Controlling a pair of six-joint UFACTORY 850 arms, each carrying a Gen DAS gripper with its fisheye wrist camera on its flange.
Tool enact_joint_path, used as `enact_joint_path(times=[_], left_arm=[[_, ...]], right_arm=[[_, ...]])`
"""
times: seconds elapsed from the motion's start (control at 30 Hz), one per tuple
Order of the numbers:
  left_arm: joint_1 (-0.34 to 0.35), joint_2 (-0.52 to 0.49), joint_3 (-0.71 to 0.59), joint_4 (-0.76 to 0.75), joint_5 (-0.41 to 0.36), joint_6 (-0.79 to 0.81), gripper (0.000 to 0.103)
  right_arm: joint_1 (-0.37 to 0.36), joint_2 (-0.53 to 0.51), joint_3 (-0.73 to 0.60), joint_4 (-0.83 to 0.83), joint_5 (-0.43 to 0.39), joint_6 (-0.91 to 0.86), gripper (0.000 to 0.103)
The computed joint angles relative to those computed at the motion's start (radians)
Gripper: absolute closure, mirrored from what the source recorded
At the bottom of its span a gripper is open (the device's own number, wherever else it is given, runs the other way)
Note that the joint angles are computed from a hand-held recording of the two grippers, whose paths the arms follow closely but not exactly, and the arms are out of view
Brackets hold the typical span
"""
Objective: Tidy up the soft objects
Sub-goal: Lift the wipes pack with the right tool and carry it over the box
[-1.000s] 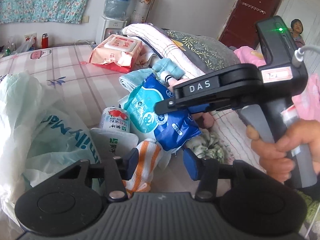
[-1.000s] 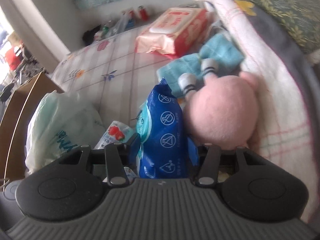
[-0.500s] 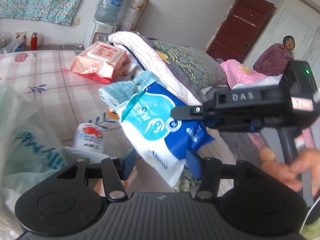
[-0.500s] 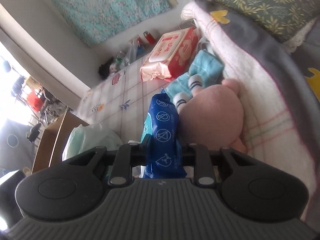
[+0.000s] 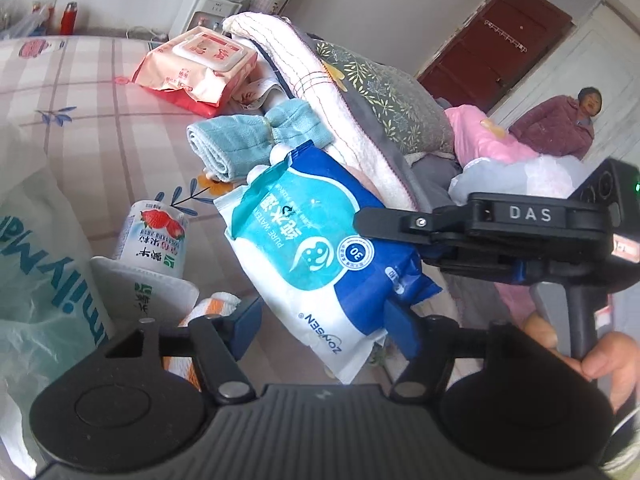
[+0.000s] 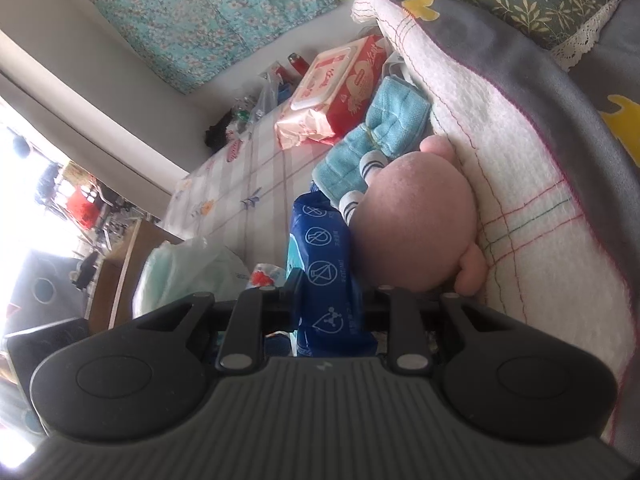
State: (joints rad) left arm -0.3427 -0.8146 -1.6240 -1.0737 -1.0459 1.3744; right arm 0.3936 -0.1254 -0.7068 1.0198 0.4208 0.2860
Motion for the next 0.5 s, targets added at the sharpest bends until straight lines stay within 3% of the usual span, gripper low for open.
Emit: enact_joint_path(times=[0.13,0.27,0.5], left_arm=[[0.004,-0.011,-0.019,-0.011,-0.053,-0.031,0.027],[-0.015,-0.053,-0.070,0.030,-0.127,-0.147,0.026],[-0.038,-0.055,-0.051,0.005,-0.109,-0.140,0.023]], right_arm=[[0.016,0.043,0.042,-0.061,0.057,0.103,0.082],[0.041,0.063,0.069,-0.006,0.111,0.102,0.082],[0.039,0.061,0.105,-0.055,0.126,0.226,0.081]])
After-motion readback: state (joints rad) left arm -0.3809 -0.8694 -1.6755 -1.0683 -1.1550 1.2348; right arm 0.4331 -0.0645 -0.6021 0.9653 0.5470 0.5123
